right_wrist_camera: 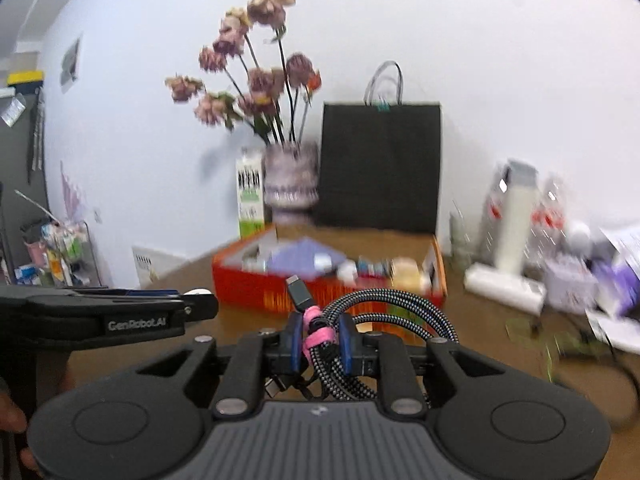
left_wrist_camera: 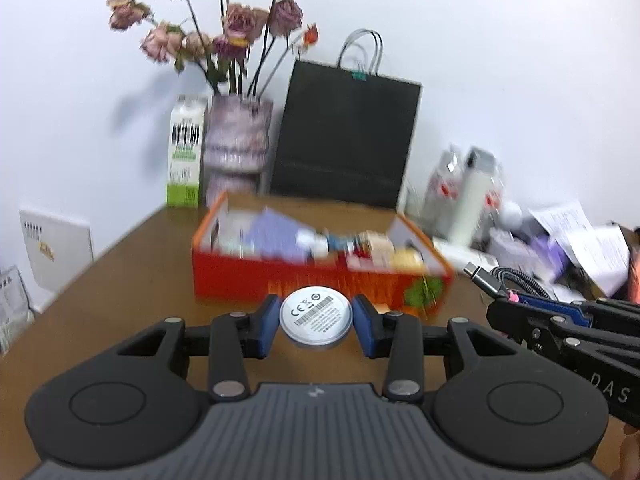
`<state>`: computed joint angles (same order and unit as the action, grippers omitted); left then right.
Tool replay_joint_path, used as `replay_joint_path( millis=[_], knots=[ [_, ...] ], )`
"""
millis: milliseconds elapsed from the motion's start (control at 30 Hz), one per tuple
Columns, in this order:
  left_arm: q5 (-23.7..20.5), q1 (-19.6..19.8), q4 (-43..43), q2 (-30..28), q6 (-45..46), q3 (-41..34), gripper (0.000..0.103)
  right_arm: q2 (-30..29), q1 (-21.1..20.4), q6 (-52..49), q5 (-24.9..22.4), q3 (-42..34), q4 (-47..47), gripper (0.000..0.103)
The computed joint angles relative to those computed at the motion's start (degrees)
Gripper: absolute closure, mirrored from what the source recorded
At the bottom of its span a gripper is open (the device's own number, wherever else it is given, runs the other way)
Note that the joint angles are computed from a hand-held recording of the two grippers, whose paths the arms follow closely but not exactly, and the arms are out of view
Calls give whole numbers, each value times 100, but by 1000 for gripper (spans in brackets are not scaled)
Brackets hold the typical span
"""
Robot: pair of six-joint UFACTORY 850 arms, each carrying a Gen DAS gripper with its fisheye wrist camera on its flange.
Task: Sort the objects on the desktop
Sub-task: 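Carry the cable and cap into the box and open both tools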
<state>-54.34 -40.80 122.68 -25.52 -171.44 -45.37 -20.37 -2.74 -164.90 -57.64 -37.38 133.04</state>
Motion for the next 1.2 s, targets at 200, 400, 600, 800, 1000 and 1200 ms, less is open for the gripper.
replay_joint_path(
  millis=[200,400,600,800,1000,1200],
  knots=[
    [876,1081,911,18,178,-665,63,-622,364,1185,560,-1535,-407,86],
    [1985,1833,1314,-402,585,-1632,63,-1529,661,2839,1387,-3261,-1288,86],
    [3056,2276,503,-1465,1850,-3147,63,-2729,926,5045,2091,-5172,-2719,86],
    [3633,2457,-1307,-2489,3802,-4513,63,-4153,1138,7868,2666,-7301,-4795,85],
    [3799,2543,-4556,-3195,7134,-5529,56,-5253,1337,10983,2595,-9151,-7712,83],
    [3968,2648,-3341,-2835,5997,-5103,25,-5177,1290,11319,2574,-9147,-7990,58]
  ],
)
